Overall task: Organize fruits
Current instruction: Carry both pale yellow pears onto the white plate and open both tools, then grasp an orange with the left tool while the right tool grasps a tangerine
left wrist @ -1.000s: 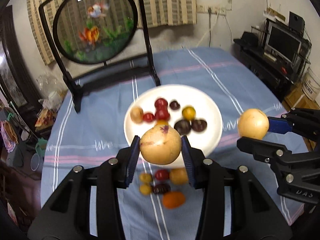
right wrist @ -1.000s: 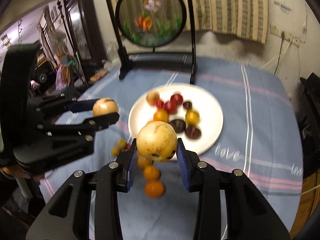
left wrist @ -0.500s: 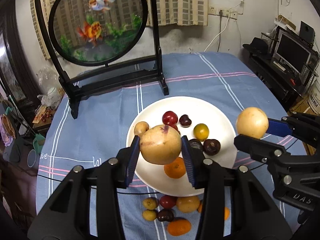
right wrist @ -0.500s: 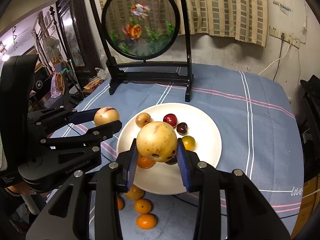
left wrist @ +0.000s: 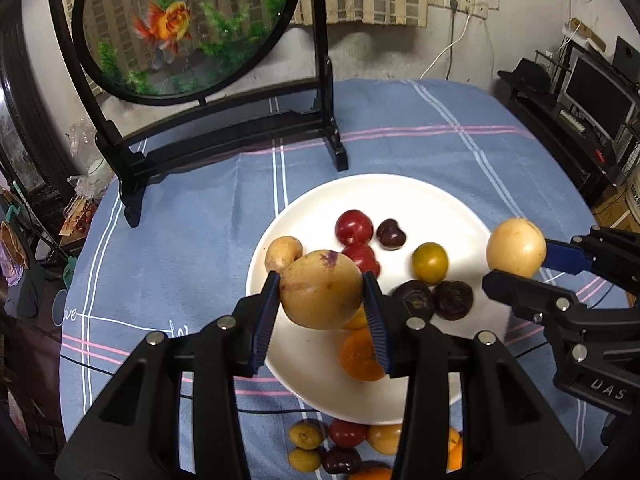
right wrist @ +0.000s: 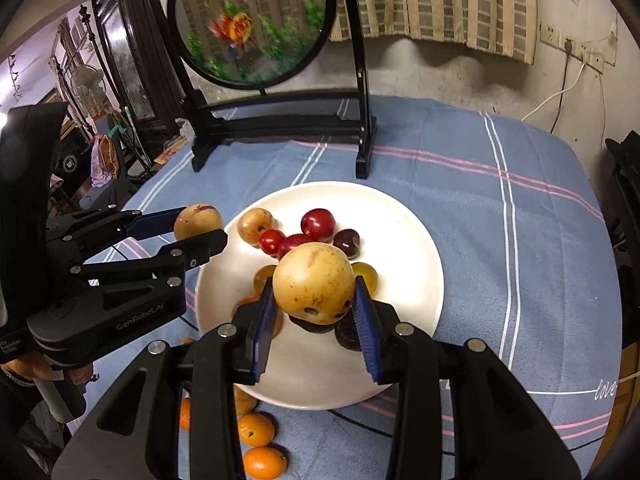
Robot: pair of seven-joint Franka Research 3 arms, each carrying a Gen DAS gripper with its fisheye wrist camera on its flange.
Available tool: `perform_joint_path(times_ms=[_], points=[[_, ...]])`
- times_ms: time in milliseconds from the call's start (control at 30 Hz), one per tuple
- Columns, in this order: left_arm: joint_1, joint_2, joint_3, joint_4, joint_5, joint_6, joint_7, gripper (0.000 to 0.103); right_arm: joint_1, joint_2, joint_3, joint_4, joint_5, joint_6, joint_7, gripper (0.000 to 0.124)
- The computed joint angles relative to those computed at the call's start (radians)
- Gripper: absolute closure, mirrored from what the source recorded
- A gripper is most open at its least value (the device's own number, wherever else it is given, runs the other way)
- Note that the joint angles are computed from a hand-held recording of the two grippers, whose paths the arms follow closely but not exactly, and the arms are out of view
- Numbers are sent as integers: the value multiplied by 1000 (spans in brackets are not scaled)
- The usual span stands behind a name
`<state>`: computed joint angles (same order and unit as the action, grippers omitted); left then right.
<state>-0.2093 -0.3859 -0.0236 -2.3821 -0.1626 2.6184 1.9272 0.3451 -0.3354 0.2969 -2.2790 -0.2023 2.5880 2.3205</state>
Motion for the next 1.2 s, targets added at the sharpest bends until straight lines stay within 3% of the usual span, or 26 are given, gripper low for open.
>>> perform_joint_path(times_ms=[267,500,600,633,733,933,1200], points=[[1,64,13,26,-55,-19,42,61,5,83,-30,37,4,-3,-12,86],[31,96,-10,34,-54,-20,39,60,37,164,-68,92,44,-17,-72,85],[40,96,-20,26,-42,5,29,42,39,193,-69,123,5,-65,-50,83],[41,95,-21,23,-39,15,26,40,43,195,-74,123,10,-63,-49,78],[42,101,-16,30,-41,12,20,36,35,168,-77,90,-48,-30,36,59],[39,75,-3,25,-63,18,24,36,27,90,-72,41,-24,-3,24,59],[19,-36,45,-18,-115,-9,55,35,30,-68,-14,-55,25,-14,14,58]])
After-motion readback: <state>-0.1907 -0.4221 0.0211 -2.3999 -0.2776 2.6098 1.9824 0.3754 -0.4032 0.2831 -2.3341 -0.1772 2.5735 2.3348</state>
